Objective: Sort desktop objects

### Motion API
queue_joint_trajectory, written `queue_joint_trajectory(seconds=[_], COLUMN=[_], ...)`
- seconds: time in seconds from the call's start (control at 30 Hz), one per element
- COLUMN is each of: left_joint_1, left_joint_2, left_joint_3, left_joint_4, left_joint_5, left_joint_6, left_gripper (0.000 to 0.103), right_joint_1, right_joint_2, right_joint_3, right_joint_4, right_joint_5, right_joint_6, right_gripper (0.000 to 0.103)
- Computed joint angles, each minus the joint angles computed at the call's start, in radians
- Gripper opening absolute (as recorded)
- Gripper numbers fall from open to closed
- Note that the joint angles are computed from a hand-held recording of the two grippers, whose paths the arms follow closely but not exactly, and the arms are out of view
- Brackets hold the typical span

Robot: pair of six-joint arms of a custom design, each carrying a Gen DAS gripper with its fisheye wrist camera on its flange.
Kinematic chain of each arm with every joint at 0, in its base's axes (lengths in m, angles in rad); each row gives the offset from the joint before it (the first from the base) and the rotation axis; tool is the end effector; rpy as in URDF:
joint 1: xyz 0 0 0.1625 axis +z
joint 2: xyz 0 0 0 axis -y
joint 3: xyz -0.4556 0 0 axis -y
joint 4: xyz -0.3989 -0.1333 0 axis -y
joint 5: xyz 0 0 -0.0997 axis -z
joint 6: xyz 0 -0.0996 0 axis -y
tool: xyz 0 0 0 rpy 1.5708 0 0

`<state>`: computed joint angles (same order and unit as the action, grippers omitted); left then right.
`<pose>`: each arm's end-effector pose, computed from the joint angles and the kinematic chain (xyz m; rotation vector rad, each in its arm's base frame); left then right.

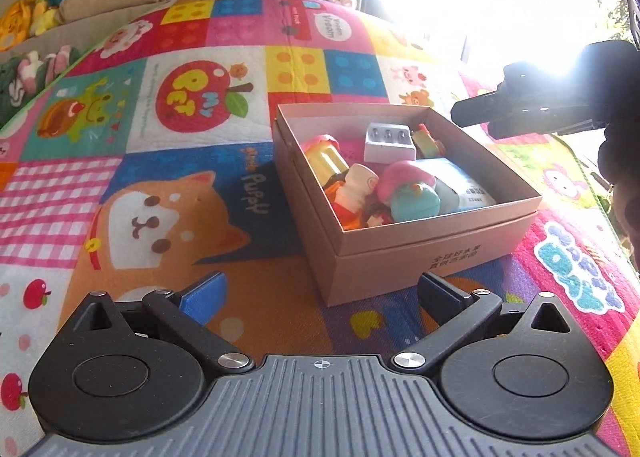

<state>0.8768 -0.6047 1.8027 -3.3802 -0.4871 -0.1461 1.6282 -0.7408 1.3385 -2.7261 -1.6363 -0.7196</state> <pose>-0.2319 -0.6247 0.0691 0.1860 2.1525 -1.1327 0.1726 -0.7945 0.2139 1.0397 -2.6097 0.7305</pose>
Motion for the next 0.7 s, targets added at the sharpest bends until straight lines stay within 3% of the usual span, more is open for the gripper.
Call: queue_joint_trajectory(seconds=[0.13,0.17,0.2,0.27,0.33,0.43,0.53,0.63,0.7], left_joint_1=[-0.019,-0.022,-0.024,-0.020,-0.013,0.001,0.010,0.023,0.024], left_joint_2=[0.026,0.038,0.048,0.063,0.077,0.102,0.108,0.081,0.080], left_joint_3=[0.016,0.020,0.025,0.030,0.023,0.001,-0.013,-0.004,-0.009], left_joint_4=[-0.118,-0.170,-0.221,-0.276,-0.277,-0.288,-0.229,-0.100,-0.055], left_joint_5=[0.043,0.051,0.046,0.024,0.025,0.052,0.092,0.077,0.085], left_joint_6=[0.088,0.123,0.159,0.199,0.192,0.182,0.135,0.035,0.014], left_gripper=[0.103,0.103,0.103,0.103,0.103,0.103,0.103,0.103,0.103], right_joint_1=[-0.002,-0.013,-0.026,-0.062,-0.092,-0.112,-0.116,-0.105,-0.102], right_joint_2=[-0.002,-0.024,-0.049,-0.108,-0.154,-0.175,-0.137,-0.094,-0.086], right_joint_3=[0.037,0.075,0.122,0.249,0.364,0.483,0.527,0.490,0.459], right_joint_4=[-0.105,-0.130,-0.160,-0.279,-0.387,-0.535,-0.651,-0.632,-0.588], right_joint_5=[-0.013,0.021,0.061,0.150,0.195,0.149,0.044,-0.071,-0.080], right_joint_6=[0.015,0.012,0.008,-0.036,-0.082,-0.125,-0.206,-0.215,-0.169], right_gripper=[0.054,0.060,0.078,0.103,0.103,0.103,0.103,0.103,0.103])
